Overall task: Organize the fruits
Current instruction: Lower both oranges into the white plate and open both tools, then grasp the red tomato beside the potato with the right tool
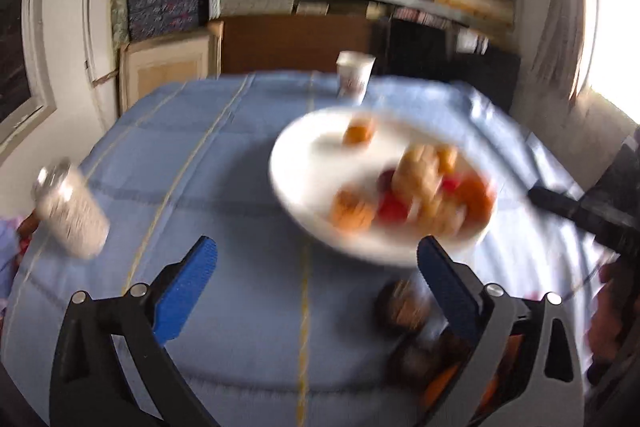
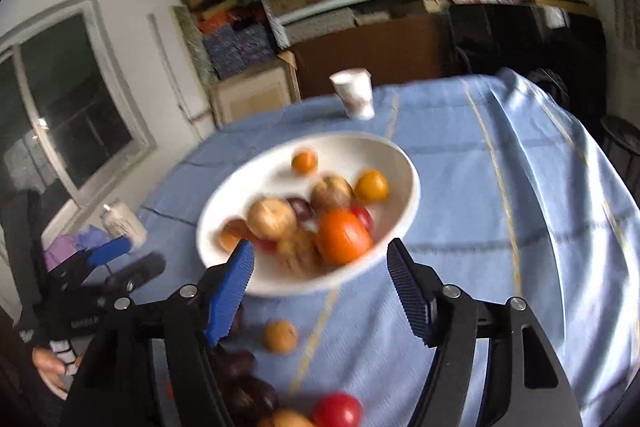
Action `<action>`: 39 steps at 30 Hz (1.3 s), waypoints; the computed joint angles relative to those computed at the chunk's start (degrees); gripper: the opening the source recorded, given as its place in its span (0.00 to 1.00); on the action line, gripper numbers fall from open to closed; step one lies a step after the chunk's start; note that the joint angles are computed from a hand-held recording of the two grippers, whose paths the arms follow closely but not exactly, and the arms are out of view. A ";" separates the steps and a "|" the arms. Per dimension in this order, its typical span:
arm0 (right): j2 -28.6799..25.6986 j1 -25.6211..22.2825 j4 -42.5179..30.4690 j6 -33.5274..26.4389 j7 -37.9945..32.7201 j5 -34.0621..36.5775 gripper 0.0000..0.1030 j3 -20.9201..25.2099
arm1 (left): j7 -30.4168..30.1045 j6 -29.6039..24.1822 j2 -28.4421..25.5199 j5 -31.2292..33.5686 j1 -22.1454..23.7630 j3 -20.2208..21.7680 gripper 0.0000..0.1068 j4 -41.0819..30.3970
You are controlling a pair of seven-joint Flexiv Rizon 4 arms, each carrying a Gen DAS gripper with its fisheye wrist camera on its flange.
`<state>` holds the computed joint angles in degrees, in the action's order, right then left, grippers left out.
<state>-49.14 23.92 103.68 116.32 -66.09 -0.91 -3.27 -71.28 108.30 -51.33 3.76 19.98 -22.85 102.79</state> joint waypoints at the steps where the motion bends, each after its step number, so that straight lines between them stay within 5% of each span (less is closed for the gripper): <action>1: 0.08 0.60 0.46 -0.46 0.21 0.84 0.68 -0.59 | 0.42 -0.93 0.34 0.09 -0.28 0.79 0.92 0.59; 11: 0.72 2.34 4.22 0.12 1.14 4.28 0.70 -2.58 | -0.97 -2.08 1.69 -3.59 -2.22 5.10 0.92 2.71; 22: 1.41 9.54 7.66 0.73 -4.08 8.20 0.70 -8.46 | -0.61 -2.87 2.21 -5.16 -2.79 5.91 0.92 3.16; 35: 4.06 5.88 12.02 4.57 -10.50 6.18 0.70 -2.65 | 0.56 -4.36 1.97 -5.84 -2.42 5.05 0.92 2.86; 39: 4.58 4.20 12.65 1.88 -11.65 3.64 0.55 -0.60 | 0.90 -4.47 1.91 -6.17 -2.60 5.07 0.92 2.76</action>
<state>-44.56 28.12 116.33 118.20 -77.75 2.72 -3.87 -70.39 103.83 -49.42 -2.41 17.37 -17.79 105.54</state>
